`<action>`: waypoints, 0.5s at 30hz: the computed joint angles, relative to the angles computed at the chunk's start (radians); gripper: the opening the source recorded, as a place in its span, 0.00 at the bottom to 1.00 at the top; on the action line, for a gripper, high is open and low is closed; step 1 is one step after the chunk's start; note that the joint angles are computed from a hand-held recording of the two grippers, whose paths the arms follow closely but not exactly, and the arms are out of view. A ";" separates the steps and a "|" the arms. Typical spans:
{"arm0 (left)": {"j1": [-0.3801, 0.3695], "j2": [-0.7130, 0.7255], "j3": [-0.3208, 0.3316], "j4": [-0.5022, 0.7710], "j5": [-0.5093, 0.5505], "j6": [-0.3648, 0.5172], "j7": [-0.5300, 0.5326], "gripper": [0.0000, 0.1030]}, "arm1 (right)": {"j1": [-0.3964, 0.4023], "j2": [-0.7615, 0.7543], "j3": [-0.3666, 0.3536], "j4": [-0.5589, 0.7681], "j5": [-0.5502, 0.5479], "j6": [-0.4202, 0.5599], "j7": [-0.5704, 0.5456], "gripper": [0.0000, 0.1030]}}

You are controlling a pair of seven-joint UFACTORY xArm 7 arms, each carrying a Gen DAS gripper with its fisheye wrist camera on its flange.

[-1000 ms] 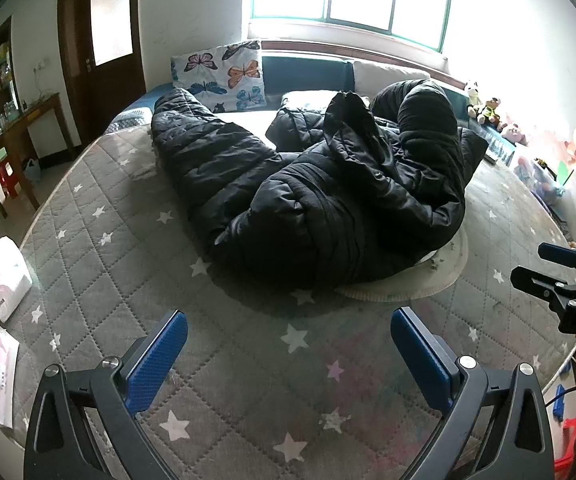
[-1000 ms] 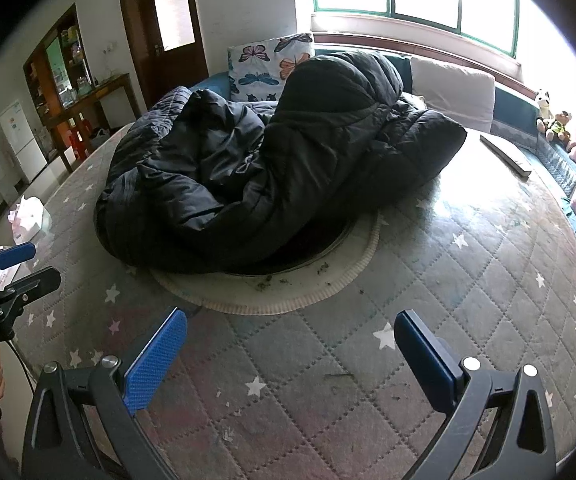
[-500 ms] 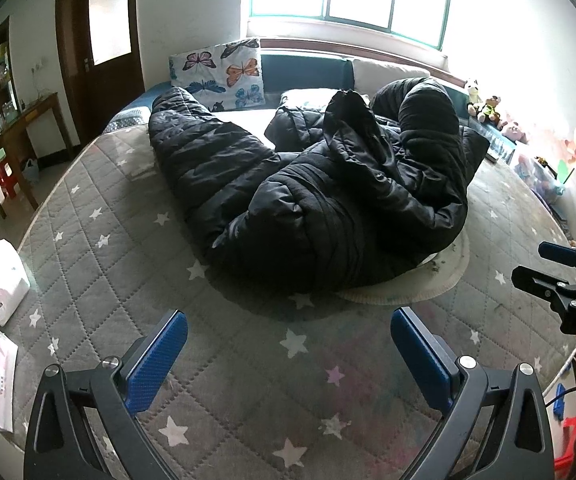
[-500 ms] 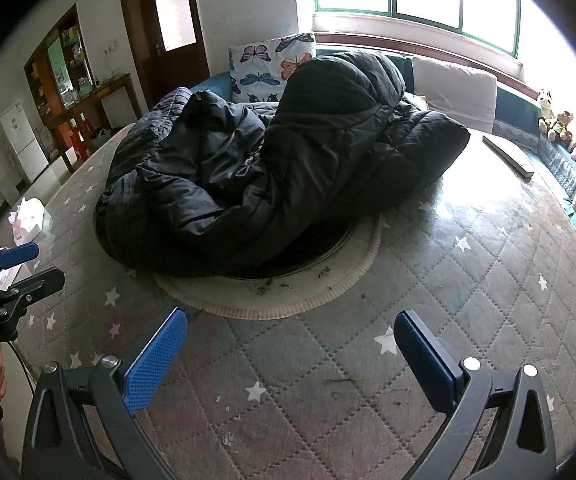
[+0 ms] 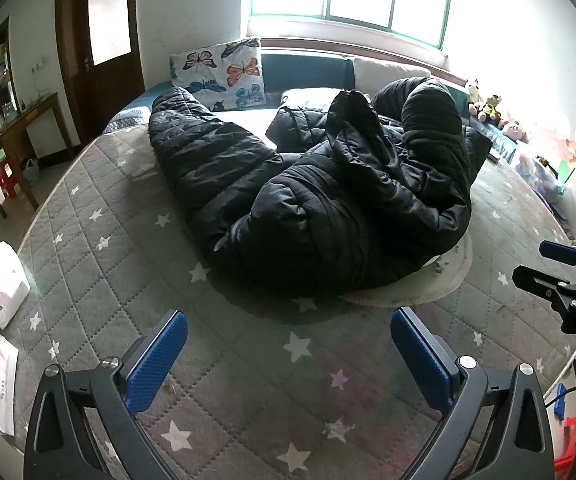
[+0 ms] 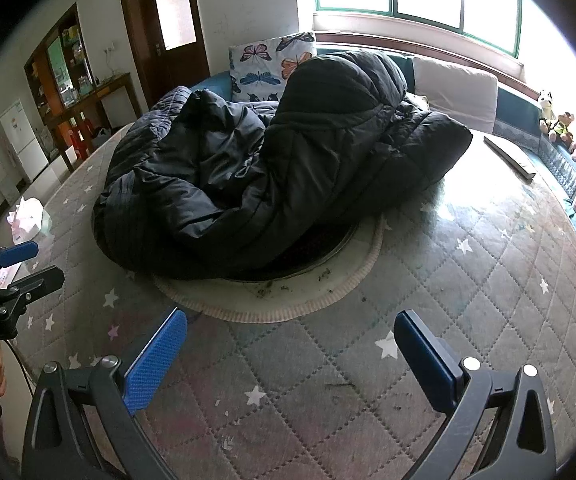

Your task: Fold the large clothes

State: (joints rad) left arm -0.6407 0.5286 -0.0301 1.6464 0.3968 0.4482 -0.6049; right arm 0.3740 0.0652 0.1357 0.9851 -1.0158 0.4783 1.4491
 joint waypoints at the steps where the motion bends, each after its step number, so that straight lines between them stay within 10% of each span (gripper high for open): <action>1: -0.002 0.002 0.003 0.004 0.003 0.001 0.000 1.00 | 0.000 -0.001 0.000 0.000 0.000 0.002 -0.001 1.00; 15: 0.009 0.059 -0.004 0.127 0.003 0.036 0.119 1.00 | -0.029 0.000 -0.017 0.042 0.089 -0.024 -0.152 1.00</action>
State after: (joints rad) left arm -0.6315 0.5876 -0.0340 1.7730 0.4001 0.4842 -0.4855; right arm 0.3455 0.0655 0.1189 1.0268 -0.9271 0.4544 1.2976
